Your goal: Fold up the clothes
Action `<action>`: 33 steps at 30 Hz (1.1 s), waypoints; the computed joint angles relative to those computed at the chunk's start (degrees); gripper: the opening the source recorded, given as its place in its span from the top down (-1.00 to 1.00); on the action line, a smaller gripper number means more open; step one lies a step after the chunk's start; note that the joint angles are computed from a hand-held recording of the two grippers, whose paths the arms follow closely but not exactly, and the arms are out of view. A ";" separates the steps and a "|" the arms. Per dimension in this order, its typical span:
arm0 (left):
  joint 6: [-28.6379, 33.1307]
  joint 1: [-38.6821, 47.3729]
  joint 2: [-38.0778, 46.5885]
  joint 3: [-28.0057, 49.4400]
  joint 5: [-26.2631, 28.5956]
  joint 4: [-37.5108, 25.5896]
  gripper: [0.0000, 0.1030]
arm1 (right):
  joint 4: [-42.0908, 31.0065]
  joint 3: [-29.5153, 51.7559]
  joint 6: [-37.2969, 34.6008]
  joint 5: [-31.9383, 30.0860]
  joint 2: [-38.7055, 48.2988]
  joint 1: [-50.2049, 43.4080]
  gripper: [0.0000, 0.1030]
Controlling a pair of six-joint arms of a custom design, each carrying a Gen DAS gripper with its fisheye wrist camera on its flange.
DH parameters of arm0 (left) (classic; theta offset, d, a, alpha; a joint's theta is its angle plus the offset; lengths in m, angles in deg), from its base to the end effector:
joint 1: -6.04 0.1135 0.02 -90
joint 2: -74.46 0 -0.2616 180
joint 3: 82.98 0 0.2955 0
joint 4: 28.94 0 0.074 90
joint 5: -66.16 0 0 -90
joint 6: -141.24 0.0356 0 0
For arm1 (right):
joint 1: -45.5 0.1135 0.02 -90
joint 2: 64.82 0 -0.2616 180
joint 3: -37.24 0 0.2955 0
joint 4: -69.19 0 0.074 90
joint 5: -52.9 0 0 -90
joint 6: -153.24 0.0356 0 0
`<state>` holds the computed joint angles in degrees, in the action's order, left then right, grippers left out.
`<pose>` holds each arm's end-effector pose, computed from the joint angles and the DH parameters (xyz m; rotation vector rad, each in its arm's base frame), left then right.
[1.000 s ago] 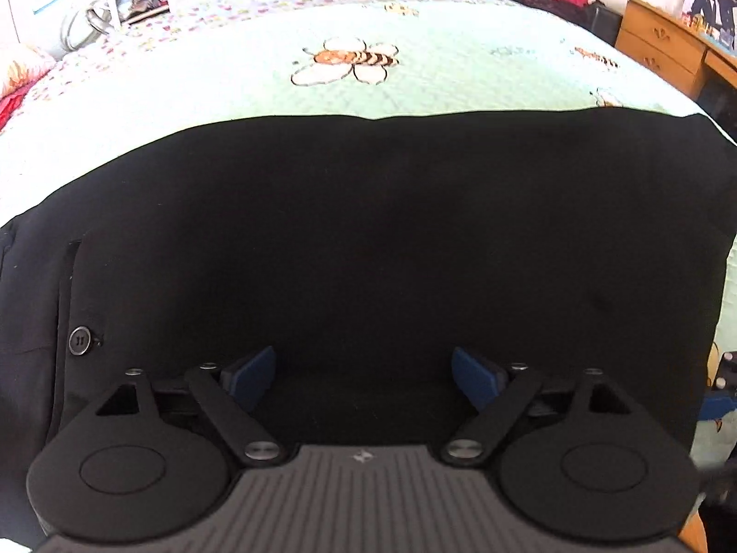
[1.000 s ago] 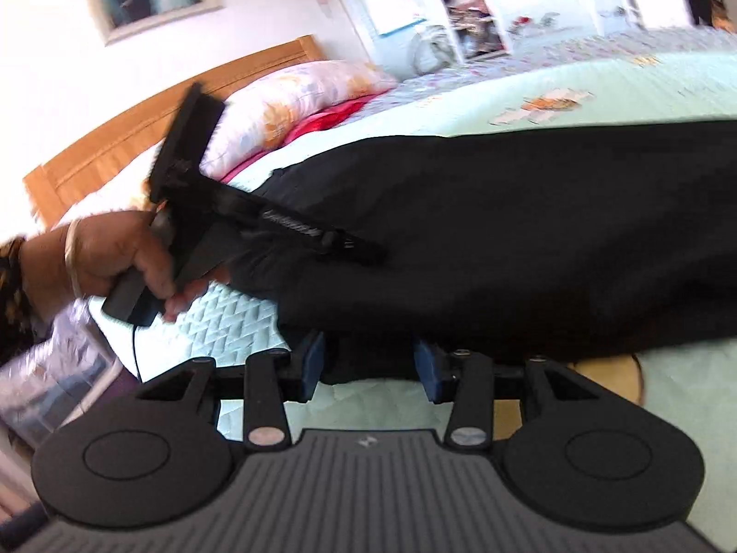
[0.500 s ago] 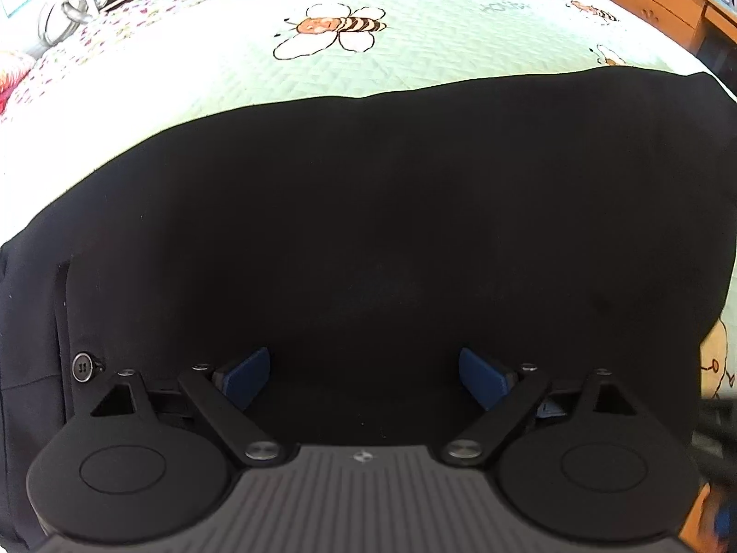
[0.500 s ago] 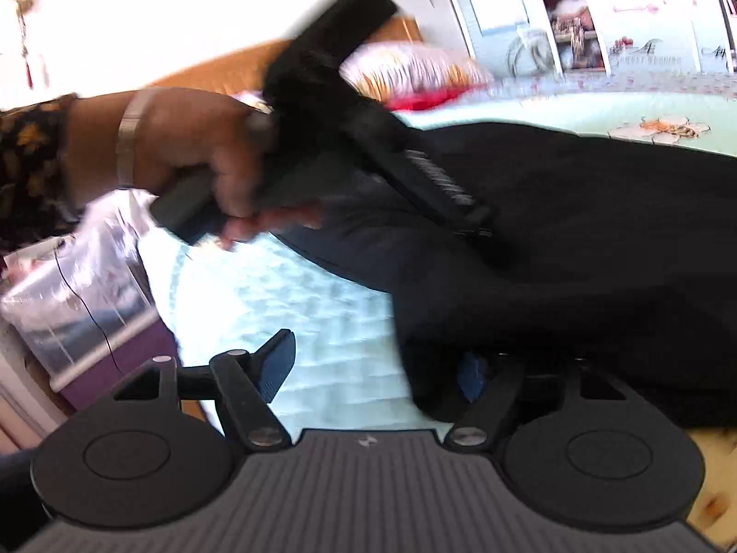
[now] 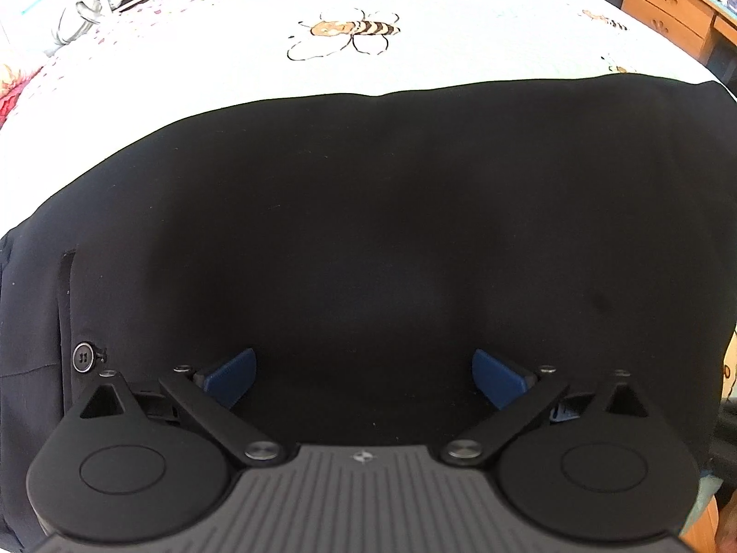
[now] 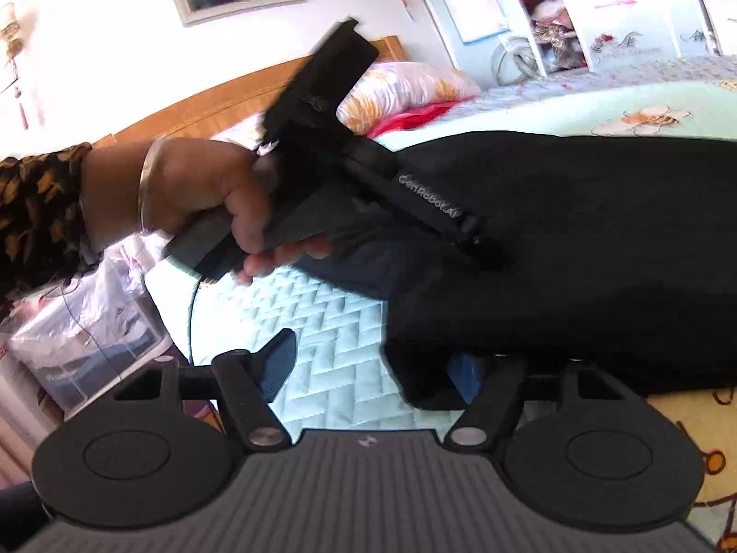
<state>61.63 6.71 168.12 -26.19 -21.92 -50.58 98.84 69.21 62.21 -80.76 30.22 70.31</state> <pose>0.3303 0.0027 0.1038 0.2317 2.5809 0.0272 0.2258 0.1314 0.0557 -0.9126 1.9495 1.0581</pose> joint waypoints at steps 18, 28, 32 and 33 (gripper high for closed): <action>-5.89 -11.93 -5.51 -4.26 -5.21 0.35 -0.71 | -2.00 -2.37 0.83 1.10 -5.32 -1.96 -0.42; -5.01 -10.38 -5.18 -4.34 -5.40 0.02 -0.81 | -1.74 -3.08 -1.79 -2.94 -3.32 -1.32 -0.47; -5.40 -10.90 -4.94 -4.36 -5.88 0.24 -0.86 | -3.06 -2.55 0.24 -2.08 -3.11 1.39 -0.49; -5.49 -11.00 -5.15 -4.47 -6.01 0.11 -0.87 | -1.69 -4.55 -1.45 1.61 -5.18 3.50 -0.49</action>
<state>56.14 -4.29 162.97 -30.66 -27.93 -50.47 97.16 64.66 60.77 -79.15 25.04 73.81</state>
